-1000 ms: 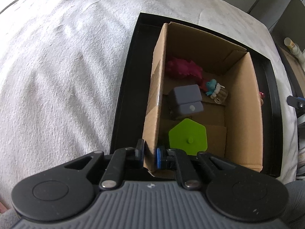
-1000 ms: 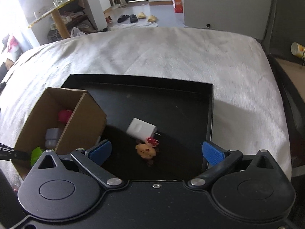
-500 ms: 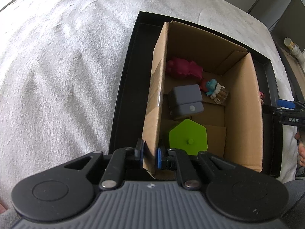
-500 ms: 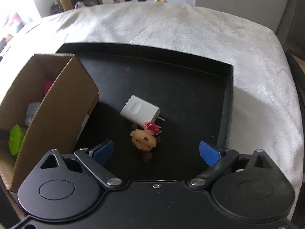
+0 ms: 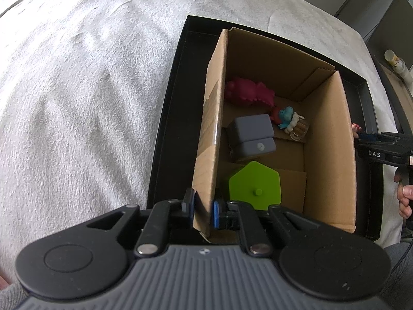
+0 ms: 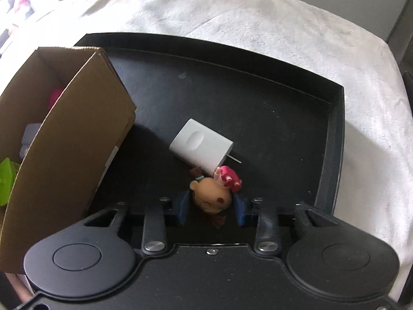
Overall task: Organize rigid objects
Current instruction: 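Move the right tool to the red-haired doll figure and grasp it, then lift the doll figure with the right tool and carry it into the box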
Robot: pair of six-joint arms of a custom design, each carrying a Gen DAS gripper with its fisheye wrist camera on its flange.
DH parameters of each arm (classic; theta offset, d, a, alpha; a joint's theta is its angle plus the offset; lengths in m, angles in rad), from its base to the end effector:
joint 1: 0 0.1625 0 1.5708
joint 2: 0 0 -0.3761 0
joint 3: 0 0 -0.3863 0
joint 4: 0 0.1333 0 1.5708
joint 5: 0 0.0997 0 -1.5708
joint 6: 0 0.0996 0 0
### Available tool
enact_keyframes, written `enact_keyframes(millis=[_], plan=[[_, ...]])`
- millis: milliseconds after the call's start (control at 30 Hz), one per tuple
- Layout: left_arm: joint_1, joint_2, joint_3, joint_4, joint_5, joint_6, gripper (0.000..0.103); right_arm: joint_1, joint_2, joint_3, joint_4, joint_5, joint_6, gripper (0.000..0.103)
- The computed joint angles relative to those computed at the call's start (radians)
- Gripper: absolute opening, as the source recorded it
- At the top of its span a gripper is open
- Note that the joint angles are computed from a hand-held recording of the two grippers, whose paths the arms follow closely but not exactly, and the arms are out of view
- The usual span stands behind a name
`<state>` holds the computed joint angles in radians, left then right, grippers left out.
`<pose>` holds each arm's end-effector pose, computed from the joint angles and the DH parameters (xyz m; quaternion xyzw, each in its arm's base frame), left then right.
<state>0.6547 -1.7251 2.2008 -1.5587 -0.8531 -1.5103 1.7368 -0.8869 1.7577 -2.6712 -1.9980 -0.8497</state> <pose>-0.1475 -0.3638 0.2442 -0.1849 0.8936 -0.2401 0.3311 0.1906 -0.5807 0.0930 0.4509 -0.8601 0.0349 0.2359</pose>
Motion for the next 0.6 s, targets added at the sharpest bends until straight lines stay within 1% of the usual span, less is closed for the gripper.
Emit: enact_keyframes(millis=[333, 600], plan=[[-0.001, -0.001, 0.001, -0.002, 0.002, 0.003, 0.013, 0.001, -0.056, 0.032, 0.015, 0.006, -0.017, 0.034], [-0.015, -0.009, 0.005, -0.003, 0.005, 0.004, 0.014, 0.018, -0.072, 0.042, 0.008, 0.018, -0.025, 0.034]])
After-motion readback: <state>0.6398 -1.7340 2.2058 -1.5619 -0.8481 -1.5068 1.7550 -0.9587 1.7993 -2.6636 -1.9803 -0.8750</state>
